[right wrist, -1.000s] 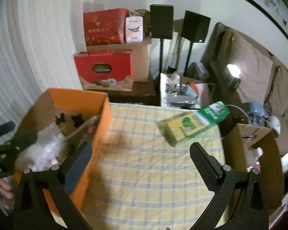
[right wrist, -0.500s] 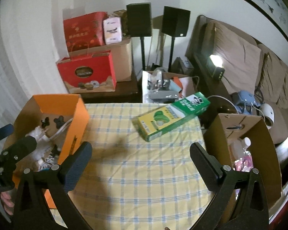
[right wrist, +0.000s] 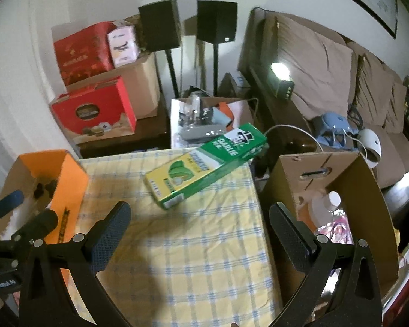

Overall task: Organize objects
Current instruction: 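Lift both grippers out of the box and move toward the toothpaste box, then grasp the Darlie toothpaste box with the left gripper while the right grips its other end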

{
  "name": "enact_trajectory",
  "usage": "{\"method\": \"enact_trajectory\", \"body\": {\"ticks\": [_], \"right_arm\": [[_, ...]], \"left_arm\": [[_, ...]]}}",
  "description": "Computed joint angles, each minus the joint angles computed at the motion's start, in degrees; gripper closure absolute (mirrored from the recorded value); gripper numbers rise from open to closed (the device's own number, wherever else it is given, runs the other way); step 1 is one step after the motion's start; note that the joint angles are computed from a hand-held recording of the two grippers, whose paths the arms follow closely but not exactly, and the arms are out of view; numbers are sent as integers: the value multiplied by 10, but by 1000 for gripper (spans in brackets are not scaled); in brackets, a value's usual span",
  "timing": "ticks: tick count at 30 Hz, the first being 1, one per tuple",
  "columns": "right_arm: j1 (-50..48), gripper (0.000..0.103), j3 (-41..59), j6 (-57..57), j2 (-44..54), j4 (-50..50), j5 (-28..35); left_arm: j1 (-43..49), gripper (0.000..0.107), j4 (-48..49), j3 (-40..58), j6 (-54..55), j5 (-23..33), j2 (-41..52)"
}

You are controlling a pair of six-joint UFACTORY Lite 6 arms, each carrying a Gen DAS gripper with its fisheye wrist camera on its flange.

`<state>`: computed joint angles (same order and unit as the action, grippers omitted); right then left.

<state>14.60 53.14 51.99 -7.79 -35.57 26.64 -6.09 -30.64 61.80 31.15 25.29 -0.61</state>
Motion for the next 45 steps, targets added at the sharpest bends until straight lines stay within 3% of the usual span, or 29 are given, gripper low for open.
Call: {"method": "enact_trajectory", "body": {"ticks": [11,23,28,35,37,42,45], "right_arm": [[-97,0,23,-156,53,127,-60],[-193,0,59,-482,145,452,-116],[-212,0,90,-543,191,504,-122],[-232,0,124,-626,244,576,-121],[-236,0,128,-654,251,604,-120],[-245,0,141,-703,270,646,-113],[-252,0,149,-746,280,692,-103]], "left_arm": [[-65,4,7,62,-32,-41,105],[-126,4,-3,178,-64,-68,267],[-138,4,8,243,-86,-75,337],[-162,4,144,363,-202,-64,445],[-164,4,143,377,-196,-64,461],[-157,4,10,416,-64,-35,499],[-162,4,11,441,-54,-27,522]]}}
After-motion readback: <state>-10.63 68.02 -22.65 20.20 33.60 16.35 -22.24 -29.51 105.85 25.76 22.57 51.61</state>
